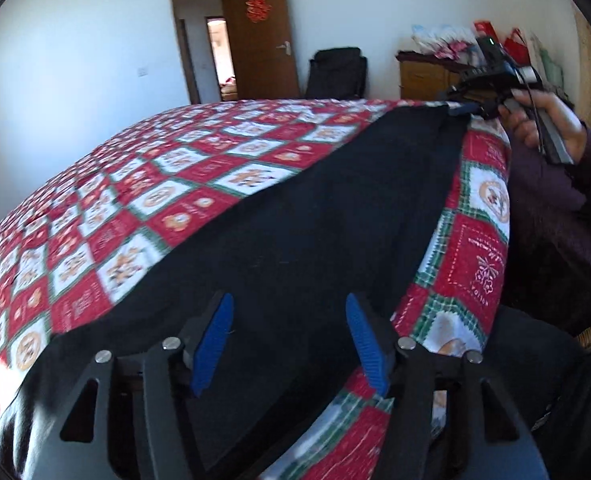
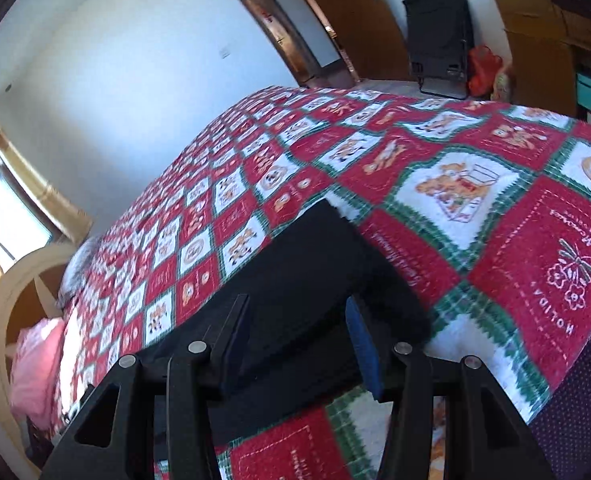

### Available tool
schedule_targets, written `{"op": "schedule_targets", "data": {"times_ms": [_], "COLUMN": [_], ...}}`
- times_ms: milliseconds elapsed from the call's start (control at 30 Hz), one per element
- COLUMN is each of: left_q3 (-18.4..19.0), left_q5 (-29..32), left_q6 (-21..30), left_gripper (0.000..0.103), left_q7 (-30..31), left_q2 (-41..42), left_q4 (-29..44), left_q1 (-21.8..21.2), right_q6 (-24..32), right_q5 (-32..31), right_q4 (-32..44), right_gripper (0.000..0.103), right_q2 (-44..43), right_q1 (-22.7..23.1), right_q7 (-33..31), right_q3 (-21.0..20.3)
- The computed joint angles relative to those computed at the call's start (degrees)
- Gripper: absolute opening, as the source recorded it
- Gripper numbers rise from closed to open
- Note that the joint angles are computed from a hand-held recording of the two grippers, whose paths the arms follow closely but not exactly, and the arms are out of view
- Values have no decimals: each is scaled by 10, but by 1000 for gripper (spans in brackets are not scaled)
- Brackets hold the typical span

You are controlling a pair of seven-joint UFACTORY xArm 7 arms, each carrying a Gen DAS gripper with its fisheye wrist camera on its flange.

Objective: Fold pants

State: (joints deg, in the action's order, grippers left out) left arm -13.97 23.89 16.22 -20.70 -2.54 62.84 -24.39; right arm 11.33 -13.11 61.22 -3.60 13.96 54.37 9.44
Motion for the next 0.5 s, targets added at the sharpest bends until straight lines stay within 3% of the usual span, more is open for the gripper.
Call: {"op": "schedule_targets", "data": {"times_ms": [133,233,400,433,500], "left_q3": [1,9,15,14,14], "left_q5": [-12,4,28,20,9], "left_q6": [31,29,45,43,41], "left_gripper": [54,53,53,48,41], "left_q7": [25,3,-24,-19,-13], "left_q2": [41,54,49,47,48], "left_q4": [34,42,44,41,41], "left_q1": [-14,-25,-35,-35,-34], "right_q6": [-11,-13,6,9,21], "right_q5": [25,29,-55,-77,-106], "right_q4": [-10,-6,15,18,27], "right_gripper": [50,50,48,47,36], "right_q2": [-5,0,14,16,22], "right_q1": [-1,-3,-15,-15,-14], "right_q7": [-22,-28,49,72,95], "right_q3": [-5,-5,0,-1,-3]}}
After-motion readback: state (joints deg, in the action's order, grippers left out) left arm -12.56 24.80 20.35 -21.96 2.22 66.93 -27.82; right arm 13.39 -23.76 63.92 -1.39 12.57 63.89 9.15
